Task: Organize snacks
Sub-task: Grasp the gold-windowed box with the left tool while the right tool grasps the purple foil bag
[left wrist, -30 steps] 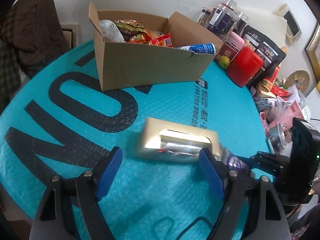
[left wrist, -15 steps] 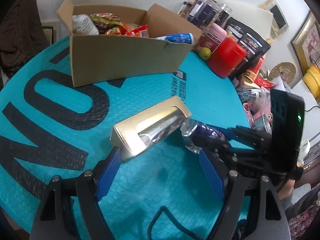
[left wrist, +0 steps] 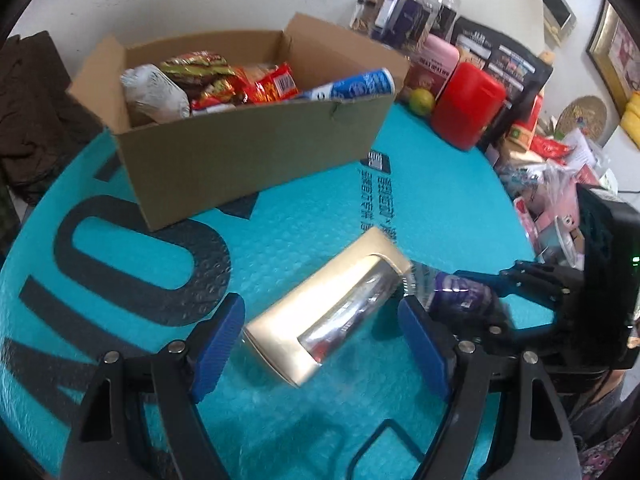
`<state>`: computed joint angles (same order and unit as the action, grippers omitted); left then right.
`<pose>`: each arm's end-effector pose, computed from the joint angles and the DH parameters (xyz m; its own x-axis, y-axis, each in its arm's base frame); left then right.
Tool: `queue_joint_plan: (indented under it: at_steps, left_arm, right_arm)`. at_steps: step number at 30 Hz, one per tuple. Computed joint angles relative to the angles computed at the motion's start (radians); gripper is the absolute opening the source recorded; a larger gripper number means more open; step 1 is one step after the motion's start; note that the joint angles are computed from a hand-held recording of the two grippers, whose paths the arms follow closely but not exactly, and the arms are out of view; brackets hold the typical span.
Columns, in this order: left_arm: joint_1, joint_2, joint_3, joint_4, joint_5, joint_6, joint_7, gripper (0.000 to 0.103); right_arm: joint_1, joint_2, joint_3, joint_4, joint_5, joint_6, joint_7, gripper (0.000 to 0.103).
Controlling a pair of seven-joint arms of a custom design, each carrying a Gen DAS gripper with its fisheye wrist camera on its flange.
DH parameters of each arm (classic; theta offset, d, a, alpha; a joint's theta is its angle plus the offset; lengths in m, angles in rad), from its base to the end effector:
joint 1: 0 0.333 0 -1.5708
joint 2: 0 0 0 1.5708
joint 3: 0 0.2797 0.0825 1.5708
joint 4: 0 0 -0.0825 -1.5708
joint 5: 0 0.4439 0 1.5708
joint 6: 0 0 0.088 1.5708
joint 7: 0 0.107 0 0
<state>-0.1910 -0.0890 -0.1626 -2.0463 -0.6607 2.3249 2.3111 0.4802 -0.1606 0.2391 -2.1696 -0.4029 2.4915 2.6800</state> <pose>0.5790 -0.2269 0.4623 -0.6965 -0.6706 0.2552 -0.6763 0.4945 -0.5460 0.4495 0.4000 0.4514 -0.0675 -0.9820 -0.1763 -0.8394 0.1514 -0.5220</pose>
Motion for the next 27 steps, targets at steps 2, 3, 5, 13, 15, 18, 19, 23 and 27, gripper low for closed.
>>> queue_joint_plan:
  at_steps: [2, 3, 5, 13, 15, 18, 19, 23, 27]
  left_arm:
    - [-0.001, 0.01, -0.004, 0.004, 0.018, -0.002, 0.0, 0.079]
    - [-0.003, 0.006, -0.006, -0.002, 0.015, 0.003, 0.007, 0.079]
    - [-0.007, -0.008, -0.007, -0.023, 0.007, 0.025, 0.032, 0.07]
    - [-0.046, -0.099, -0.007, -0.129, 0.04, 0.077, 0.055, 0.039]
    - [-0.053, -0.114, 0.004, -0.141, 0.027, 0.062, 0.029, 0.038]
    - [-0.057, -0.145, 0.012, -0.169, 0.027, 0.052, -0.016, 0.038]
    - [-0.06, -0.159, 0.013, -0.184, 0.03, 0.057, -0.029, 0.038]
    - [-0.072, -0.228, 0.026, -0.248, 0.045, 0.049, -0.063, 0.038]
    - [-0.087, -0.302, 0.037, -0.313, 0.082, 0.031, -0.091, 0.038]
  right_arm:
    - [0.002, -0.005, -0.003, -0.008, 0.016, -0.001, -0.01, 0.05]
    - [0.002, -0.007, -0.003, -0.011, 0.022, -0.001, -0.009, 0.05]
    - [0.003, -0.006, -0.003, -0.013, 0.031, -0.006, -0.012, 0.05]
    - [0.009, -0.012, 0.009, -0.016, -0.011, -0.032, 0.029, 0.046]
    - [0.008, -0.024, 0.011, -0.028, -0.01, -0.029, 0.048, 0.043]
    - [0.01, -0.045, 0.019, -0.046, -0.014, -0.039, 0.074, 0.04]
    - [0.012, -0.053, 0.022, -0.053, -0.012, -0.042, 0.078, 0.04]
    - [0.018, -0.087, 0.034, -0.083, -0.007, -0.049, 0.092, 0.04]
    - [0.028, -0.117, 0.046, -0.111, 0.008, -0.051, 0.095, 0.04]
